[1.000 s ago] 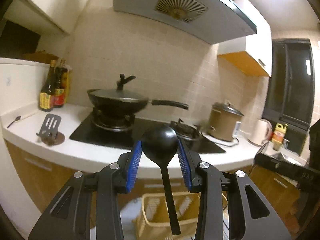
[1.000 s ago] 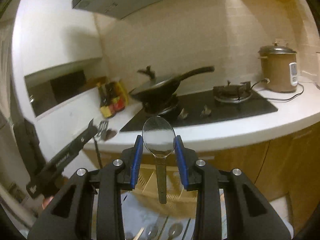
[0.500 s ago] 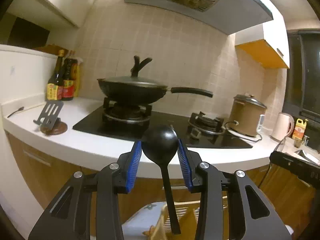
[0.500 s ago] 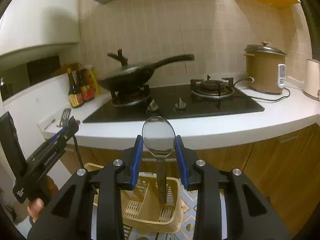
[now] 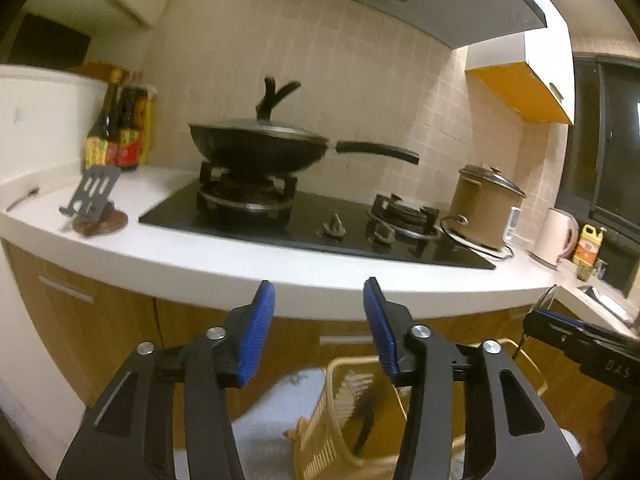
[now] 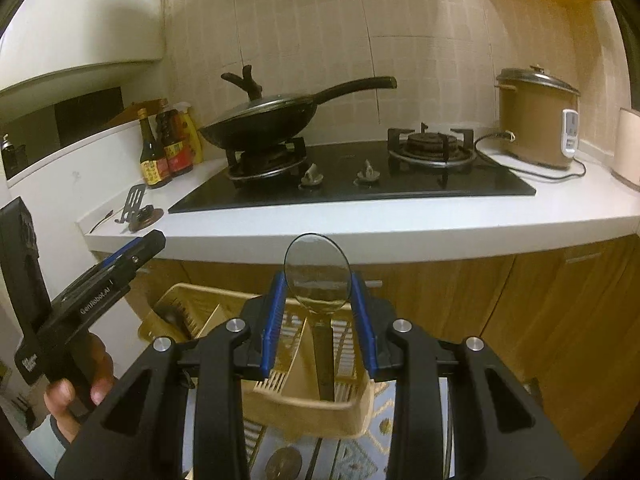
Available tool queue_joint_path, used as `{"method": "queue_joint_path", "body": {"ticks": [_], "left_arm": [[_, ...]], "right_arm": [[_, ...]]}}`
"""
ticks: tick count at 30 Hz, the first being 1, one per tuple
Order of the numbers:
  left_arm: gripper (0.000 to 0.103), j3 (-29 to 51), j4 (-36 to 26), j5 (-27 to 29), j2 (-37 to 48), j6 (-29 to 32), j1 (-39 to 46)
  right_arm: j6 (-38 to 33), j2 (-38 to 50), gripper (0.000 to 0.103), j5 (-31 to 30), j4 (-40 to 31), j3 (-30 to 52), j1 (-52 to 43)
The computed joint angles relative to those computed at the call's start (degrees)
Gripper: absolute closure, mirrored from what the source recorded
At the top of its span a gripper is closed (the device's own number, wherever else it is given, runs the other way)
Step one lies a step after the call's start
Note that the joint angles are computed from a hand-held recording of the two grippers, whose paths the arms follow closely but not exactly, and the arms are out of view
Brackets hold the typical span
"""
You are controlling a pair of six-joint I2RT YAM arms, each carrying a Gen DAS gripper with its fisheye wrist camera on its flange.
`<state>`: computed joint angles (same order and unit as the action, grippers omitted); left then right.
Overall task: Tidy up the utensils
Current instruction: 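Open the right gripper to drop the clear spoon into the basket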
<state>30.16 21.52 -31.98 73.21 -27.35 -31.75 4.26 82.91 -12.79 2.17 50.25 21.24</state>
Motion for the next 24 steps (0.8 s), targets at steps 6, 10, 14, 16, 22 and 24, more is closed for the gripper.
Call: {"method": "queue_joint_path", "body": {"ticks": [6, 10, 14, 16, 22, 24], "left_arm": [[0.049, -2.99, -8.78, 5.73, -11.07, -3.98, 0.7], [0.045, -4.04, -16.65, 5.79, -19.08, -5.87, -1.54], [0.045, -2.97, -25.75, 0.44, -24.53, -7.5, -7.1], [0.045, -2.12, -30.86, -2.04, -27.28, -8.94, -10.43], [0.045, 1.6, -45.11, -10.95, -29.96, -15.1, -21.43], [0.045, 2.55, -49.64, -13.35, -29.51, -18.1, -25.31]], "right_arm": [[0.84, -5.64, 0.056, -2.59, -4.51, -2.06, -1.41], [0.62, -10.87, 0.051, -1.78, -7.31, -4.12, -1.14], [1.28, -16.53, 0.051, -1.23, -12.35, -5.28, -0.47], [1.46, -19.33, 0.051, 0.34, -15.96, -5.38, 0.64], [2.8, -23.48, 0.051, 2.42, -26.02, -4.92, 4.02], [3.39, -23.89, 0.051, 4.21, -28.57, -5.41, 5.83]]}}
